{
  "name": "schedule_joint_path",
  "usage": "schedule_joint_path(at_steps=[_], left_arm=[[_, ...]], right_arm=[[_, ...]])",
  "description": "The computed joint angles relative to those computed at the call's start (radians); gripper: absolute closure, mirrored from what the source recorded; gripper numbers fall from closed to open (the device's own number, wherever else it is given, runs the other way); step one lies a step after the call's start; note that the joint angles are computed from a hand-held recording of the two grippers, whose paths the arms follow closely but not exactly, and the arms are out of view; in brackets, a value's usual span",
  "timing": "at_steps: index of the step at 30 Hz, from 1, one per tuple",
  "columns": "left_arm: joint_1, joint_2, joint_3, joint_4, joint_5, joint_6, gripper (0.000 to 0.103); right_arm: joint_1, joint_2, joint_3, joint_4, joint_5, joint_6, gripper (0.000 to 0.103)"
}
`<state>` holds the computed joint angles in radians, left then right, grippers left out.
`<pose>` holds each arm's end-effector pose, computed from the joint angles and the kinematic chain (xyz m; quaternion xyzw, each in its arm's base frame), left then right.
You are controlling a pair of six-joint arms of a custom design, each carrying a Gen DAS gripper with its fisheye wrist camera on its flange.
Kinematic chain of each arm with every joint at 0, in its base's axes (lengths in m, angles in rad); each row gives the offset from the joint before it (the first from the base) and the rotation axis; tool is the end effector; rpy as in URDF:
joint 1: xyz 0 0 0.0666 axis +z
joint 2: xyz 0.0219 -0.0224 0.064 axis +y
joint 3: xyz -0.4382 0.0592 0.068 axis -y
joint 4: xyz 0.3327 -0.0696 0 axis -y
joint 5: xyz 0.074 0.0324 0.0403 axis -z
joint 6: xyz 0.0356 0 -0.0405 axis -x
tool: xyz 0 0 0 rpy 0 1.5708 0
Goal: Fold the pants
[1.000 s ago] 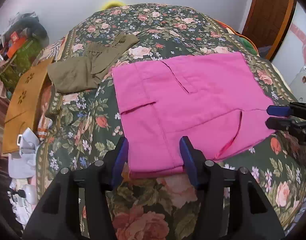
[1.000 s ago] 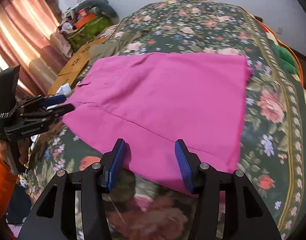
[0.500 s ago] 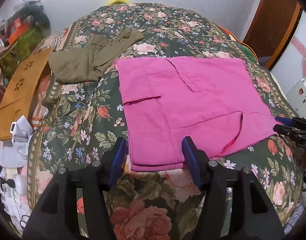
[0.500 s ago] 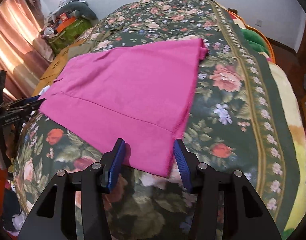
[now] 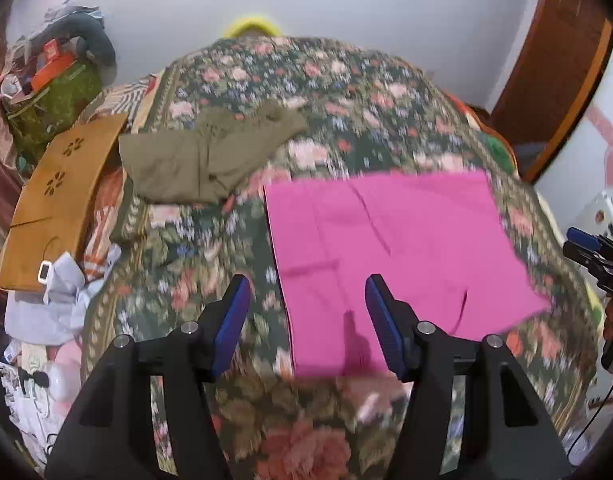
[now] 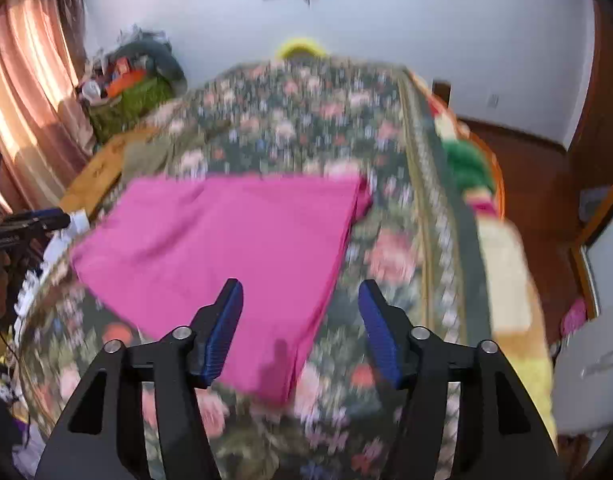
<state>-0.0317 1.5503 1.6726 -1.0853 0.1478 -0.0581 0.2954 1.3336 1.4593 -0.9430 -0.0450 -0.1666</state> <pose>0.4729 -0.0206 0.5209 0.0648 0.9496 -0.0665 0.2993 0.3727 0.1147 0.5342 -0.0681 0.9272 0.1046 0.3532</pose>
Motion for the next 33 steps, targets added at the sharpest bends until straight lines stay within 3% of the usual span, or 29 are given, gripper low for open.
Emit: schedule_joint_path(at_steps=[7,20,26,32,33], left_arm=[[0.0,0.085,0.126,0.011,-0.032,0.024,0.029],[-0.006,0.3,0.338,-0.108,-0.024,0.064,0.028],[-0.008,0.378,0.412,-0.147,-0.023,0.086,0.029],[-0.009,0.435,0.458,-0.197,-0.03,0.082,0.029],[-0.008,0.441,0.46,-0.204,-0.026,0.081,0.028]], right_arm=[[-0.015,0.063,0.088,0.056,0.011,0.021,0.041],[-0.066,0.258,0.174,0.055,0.027,0.068,0.041],[-0.085,0.348,0.241,0.014,-0.01,0.064,0.041],[-0.106,0.406,0.288,-0.028,-0.108,0.046,0.041],[-0.106,0.41,0.289,-0.031,-0.113,0.048,0.046]])
